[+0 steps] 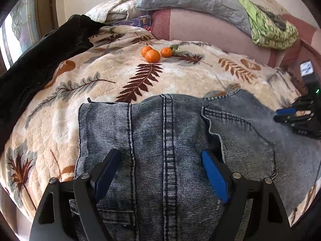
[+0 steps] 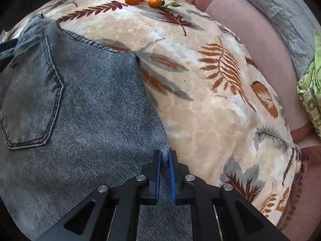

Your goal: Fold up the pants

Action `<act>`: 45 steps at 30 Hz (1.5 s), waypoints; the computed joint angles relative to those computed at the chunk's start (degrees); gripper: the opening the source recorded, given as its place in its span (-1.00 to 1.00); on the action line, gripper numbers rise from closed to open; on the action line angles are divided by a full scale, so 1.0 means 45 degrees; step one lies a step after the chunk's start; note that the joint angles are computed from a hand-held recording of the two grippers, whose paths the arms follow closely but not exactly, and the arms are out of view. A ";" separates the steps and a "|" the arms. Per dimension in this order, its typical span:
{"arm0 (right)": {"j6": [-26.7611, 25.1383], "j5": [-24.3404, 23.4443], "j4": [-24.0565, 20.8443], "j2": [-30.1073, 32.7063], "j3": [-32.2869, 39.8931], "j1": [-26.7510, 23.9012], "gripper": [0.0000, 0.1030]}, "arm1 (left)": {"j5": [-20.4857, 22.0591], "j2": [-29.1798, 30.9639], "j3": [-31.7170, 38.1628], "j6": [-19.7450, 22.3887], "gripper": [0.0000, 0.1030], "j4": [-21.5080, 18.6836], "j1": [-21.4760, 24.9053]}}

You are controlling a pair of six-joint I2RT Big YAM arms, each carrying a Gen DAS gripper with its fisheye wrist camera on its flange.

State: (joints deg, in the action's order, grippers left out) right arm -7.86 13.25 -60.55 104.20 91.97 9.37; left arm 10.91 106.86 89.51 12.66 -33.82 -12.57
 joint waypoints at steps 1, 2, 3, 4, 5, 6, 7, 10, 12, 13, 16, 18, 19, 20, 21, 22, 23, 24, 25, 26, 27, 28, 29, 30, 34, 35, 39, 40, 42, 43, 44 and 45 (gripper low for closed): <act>0.0561 -0.0072 -0.0196 -0.0350 -0.0177 -0.0068 -0.27 | -0.0183 -0.0070 -0.0138 0.0146 0.63 0.0209 -0.0042; 0.1140 -0.0164 -0.0255 -0.0881 -0.0512 -0.0183 -0.05 | -0.0270 -0.0129 -0.0241 0.0190 0.63 0.0359 -0.0059; 0.1744 -0.0317 -0.0141 -0.1542 -0.0999 -0.0305 0.17 | -0.0264 -0.0128 -0.0242 0.0156 0.63 0.0348 -0.0045; 0.2428 -0.0590 -0.0081 -0.2285 -0.1542 -0.0501 0.18 | -0.0195 -0.0106 -0.0200 0.0077 0.63 0.0278 -0.0016; 0.3173 -0.1075 -0.0077 -0.3016 -0.2105 -0.0790 0.19 | -0.0155 -0.0085 -0.0160 0.0014 0.63 0.0225 0.0001; 0.4021 -0.1843 0.0017 -0.3846 -0.2760 -0.1167 0.19 | -0.0168 -0.0075 -0.0143 -0.0025 0.64 0.0210 0.0003; 0.4714 -0.2676 0.0265 -0.4658 -0.3456 -0.1629 0.19 | -0.0220 -0.0095 -0.0176 -0.0036 0.64 0.0250 -0.0014; 0.6149 -0.5056 0.1053 -0.6853 -0.5586 -0.3213 0.19 | -0.0342 -0.0184 -0.0311 -0.0128 0.65 0.0389 -0.0046; 0.6482 -0.6904 0.1671 -0.7440 -0.6809 -0.4532 0.24 | -0.0381 -0.0234 -0.0383 -0.0223 0.65 0.0461 -0.0057; 0.6325 -0.6913 0.1792 -0.7320 -0.7225 -0.5076 0.25 | -0.0403 -0.0246 -0.0401 -0.0250 0.65 0.0478 -0.0063; 0.7747 -0.6631 0.2786 -0.7284 -0.8399 -0.6754 -0.02 | -0.0412 -0.0396 -0.0555 -0.0417 0.65 0.0599 -0.0046; 0.9204 -0.7255 0.3617 -0.8309 -0.8947 -0.7371 0.06 | -0.0353 -0.0752 -0.0922 -0.0405 0.65 0.1020 0.0015; 0.9156 -0.7118 0.3630 -0.8878 -0.9071 -0.7391 0.15 | -0.0342 -0.1008 -0.1193 -0.0353 0.65 0.1353 0.0034; 0.8957 -0.6981 0.3537 -0.9389 -0.9162 -0.7365 0.15 | -0.0222 -0.1279 -0.1459 -0.0280 0.65 0.1657 0.0048; 0.8881 -0.6864 0.3267 -0.9897 -0.9234 -0.7312 0.15 | 0.0032 -0.1543 -0.1710 -0.0241 0.65 0.1896 0.0059; 0.8898 -0.6871 0.2906 -1.0386 -0.9326 -0.7289 0.17 | 0.0374 -0.1743 -0.1872 -0.0203 0.65 0.1944 0.0053; 0.9015 -0.6919 0.2740 -1.0944 -0.9547 -0.7375 0.17 | 0.0766 -0.1880 -0.1972 -0.0137 0.65 0.1865 0.0041; 0.9445 -0.6999 0.2633 -1.1583 -0.9864 -0.7497 0.17 | 0.1155 -0.1954 -0.2025 -0.0013 0.65 0.1741 0.0000; 0.9913 -0.7275 0.2457 -1.2082 -1.0174 -0.7853 0.18 | 0.1327 -0.1980 -0.2074 0.0119 0.65 0.1681 -0.0082; 1.0343 -0.7822 0.2350 -1.2657 -1.0627 -0.8471 0.18 | 0.1274 -0.1975 -0.2108 0.0246 0.65 0.1670 -0.0198; 1.1067 -0.8236 0.2419 -1.3146 -1.1064 -0.8802 0.18 | 0.1156 -0.1933 -0.2097 0.0389 0.65 0.1626 -0.0332; 1.1723 -0.8647 0.2593 -1.3519 -1.1533 -0.9109 0.18 | 0.1170 -0.1878 -0.2041 0.0477 0.65 0.1522 -0.0421; 1.2048 -0.9249 0.2875 -1.3664 -1.1979 -0.9505 0.18 | 0.1324 -0.1807 -0.1939 0.0488 0.65 0.1379 -0.0486; 1.2479 -0.9688 0.3413 -1.3598 -1.2397 -0.9560 0.18 | 0.1478 -0.1746 -0.1854 0.0442 0.65 0.1282 -0.0548; 1.3782 -0.9426 0.4629 -1.2957 -1.3044 -0.9384 0.18 | 0.1647 -0.1667 -0.1786 0.0515 0.65 0.1421 -0.0733; 1.4272 -0.9383 0.4965 -1.2761 -1.3165 -0.9373 0.18 | 0.1599 -0.1619 -0.1776 0.0552 0.65 0.1470 -0.0744; 1.5885 -0.8910 0.5531 -1.2514 -1.3282 -0.9143 0.19 | 0.1392 -0.1162 -0.1401 0.0258 0.65 0.1012 -0.0624; 1.6189 -0.8815 0.5432 -1.2653 -1.3288 -0.9123 0.18 | 0.1481 -0.1063 -0.1268 0.0070 0.65 0.0906 -0.0567; 1.6581 -0.8365 0.5022 -1.3031 -1.3274 -0.8991 0.19 | 0.1609 -0.1049 -0.1223 -0.0347 0.65 0.0969 -0.0443; 1.6588 -0.8274 0.4965 -1.3156 -1.3357 -0.8971 0.19 | 0.1675 -0.1030 -0.1192 -0.0496 0.65 0.0937 -0.0399; 1.6725 -0.8337 0.5155 -1.3192 -1.3475 -0.8992 0.19 | 0.1757 -0.0980 -0.1112 -0.0573 0.65 0.0795 -0.0368; 1.6924 -0.8366 0.5369 -1.3177 -1.3563 -0.9017 0.19 | 0.1773 -0.0943 -0.1069 -0.0598 0.65 0.0702 -0.0369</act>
State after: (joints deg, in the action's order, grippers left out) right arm 68.29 -24.40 -36.39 44.90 30.93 -31.21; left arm 18.89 102.61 84.70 9.97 -30.66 -14.23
